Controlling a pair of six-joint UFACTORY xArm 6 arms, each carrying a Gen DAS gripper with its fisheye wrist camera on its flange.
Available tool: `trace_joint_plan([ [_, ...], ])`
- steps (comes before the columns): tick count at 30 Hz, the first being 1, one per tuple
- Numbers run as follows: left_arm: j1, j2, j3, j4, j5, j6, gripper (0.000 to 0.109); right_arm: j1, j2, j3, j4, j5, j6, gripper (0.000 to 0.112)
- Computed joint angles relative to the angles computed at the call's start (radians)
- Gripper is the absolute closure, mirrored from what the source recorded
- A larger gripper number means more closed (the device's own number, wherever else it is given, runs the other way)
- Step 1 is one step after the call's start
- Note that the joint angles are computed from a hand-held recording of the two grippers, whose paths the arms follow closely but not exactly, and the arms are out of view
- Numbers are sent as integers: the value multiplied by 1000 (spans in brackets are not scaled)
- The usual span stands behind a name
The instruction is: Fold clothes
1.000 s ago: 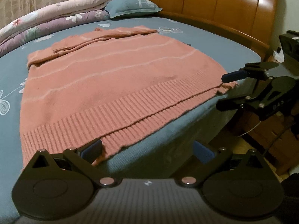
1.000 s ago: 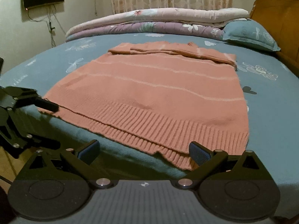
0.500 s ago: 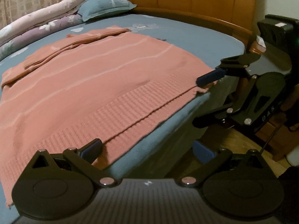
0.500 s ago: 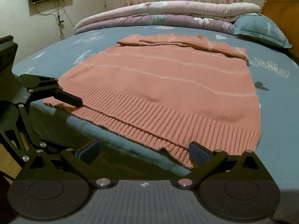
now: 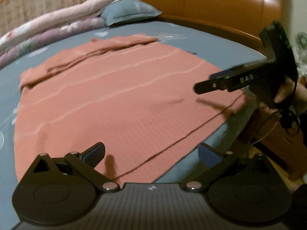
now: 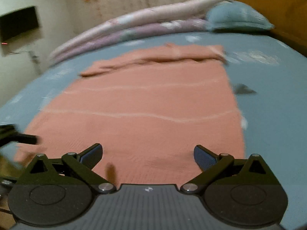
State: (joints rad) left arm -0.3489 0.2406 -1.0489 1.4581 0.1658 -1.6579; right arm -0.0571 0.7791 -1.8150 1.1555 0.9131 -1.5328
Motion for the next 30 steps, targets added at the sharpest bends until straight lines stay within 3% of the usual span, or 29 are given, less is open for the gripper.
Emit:
trace_joint_plan([
  [5,15,-44,56,236,-21,-306,6,-23,-14,48,79,13,-81,9],
  [13,65,-17,-7,160,11,-220,6,26,-67,150,173,-135,-242,9],
  [16,93,14,-16,61,13,-184,6,20,-72,162,201,-126,-264,9],
  [18,80,-3,8,117,49,-264,6,17,-78,165,187,-129,-256,9],
  [20,66,-32,48,110,72,-266,6,15,-84,168,172,-131,-248,9],
  [22,66,-60,83,60,74,-212,6,12,-90,171,157,-133,-239,9],
  [25,88,-103,112,-103,51,-26,6,14,-90,150,114,-141,-174,9],
  [30,166,-56,-15,-235,-22,195,6,17,-44,47,75,-126,-19,9],
])
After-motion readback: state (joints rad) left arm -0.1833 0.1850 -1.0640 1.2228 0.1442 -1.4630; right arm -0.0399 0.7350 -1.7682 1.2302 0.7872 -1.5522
